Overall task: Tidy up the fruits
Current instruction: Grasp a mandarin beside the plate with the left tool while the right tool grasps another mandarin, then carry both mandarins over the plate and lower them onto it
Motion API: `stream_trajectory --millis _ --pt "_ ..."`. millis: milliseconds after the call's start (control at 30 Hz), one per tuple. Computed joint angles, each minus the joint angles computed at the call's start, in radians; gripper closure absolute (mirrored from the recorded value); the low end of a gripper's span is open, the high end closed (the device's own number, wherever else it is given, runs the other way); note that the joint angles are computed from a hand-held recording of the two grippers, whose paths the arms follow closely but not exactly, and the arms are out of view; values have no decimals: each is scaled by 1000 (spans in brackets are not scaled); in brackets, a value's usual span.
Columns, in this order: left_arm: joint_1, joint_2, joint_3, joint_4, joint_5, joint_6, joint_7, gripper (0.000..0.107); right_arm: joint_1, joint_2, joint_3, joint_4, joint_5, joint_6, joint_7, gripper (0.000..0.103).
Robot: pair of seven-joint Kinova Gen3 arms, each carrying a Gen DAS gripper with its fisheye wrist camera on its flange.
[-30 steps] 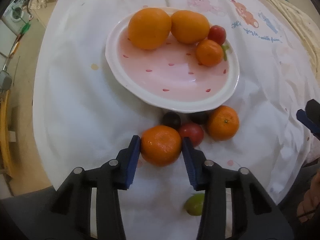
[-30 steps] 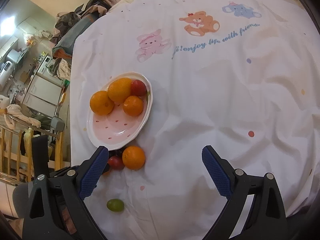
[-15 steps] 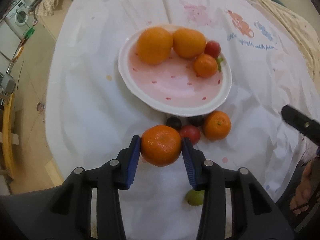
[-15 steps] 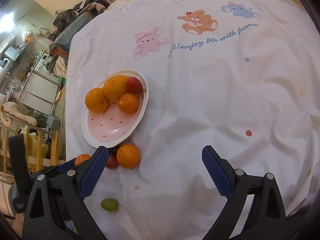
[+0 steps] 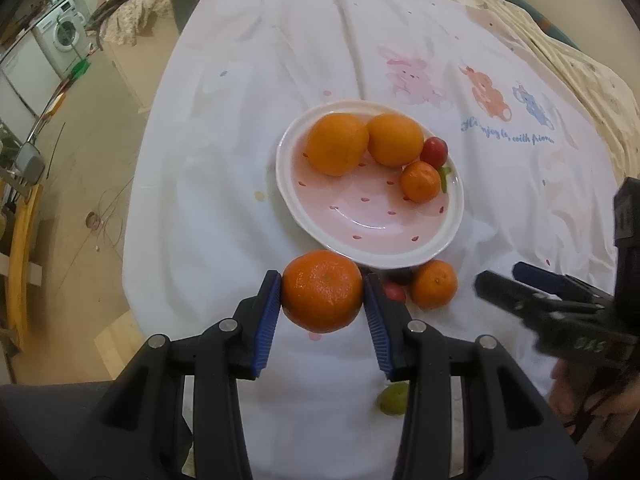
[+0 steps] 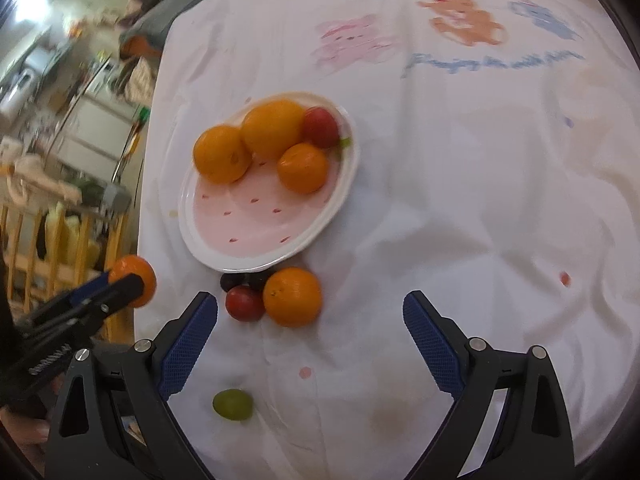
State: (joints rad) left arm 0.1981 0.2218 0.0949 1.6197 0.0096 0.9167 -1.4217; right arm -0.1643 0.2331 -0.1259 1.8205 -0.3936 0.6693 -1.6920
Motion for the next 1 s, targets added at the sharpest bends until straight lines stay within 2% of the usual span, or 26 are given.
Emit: stream_trajectory --millis 233,467,567,700,1000 --pt "-9 14 -9 -15 4 17 24 70 -11 88 -5 -62 21 35 -6 17" --pt "-16 33 -9 -26 12 32 32 70 -33 134 -5 -104 66 59 -21 19" --pt "-14 37 -9 -28 10 34 33 70 -53 135 6 -107 107 58 -42 29" --pt "-9 39 -9 -28 2 33 37 70 10 129 -49 -94 31 50 51 63" --pt "8 50 -18 -22 -43 17 69 70 14 104 -36 -68 -18 46 105 64"
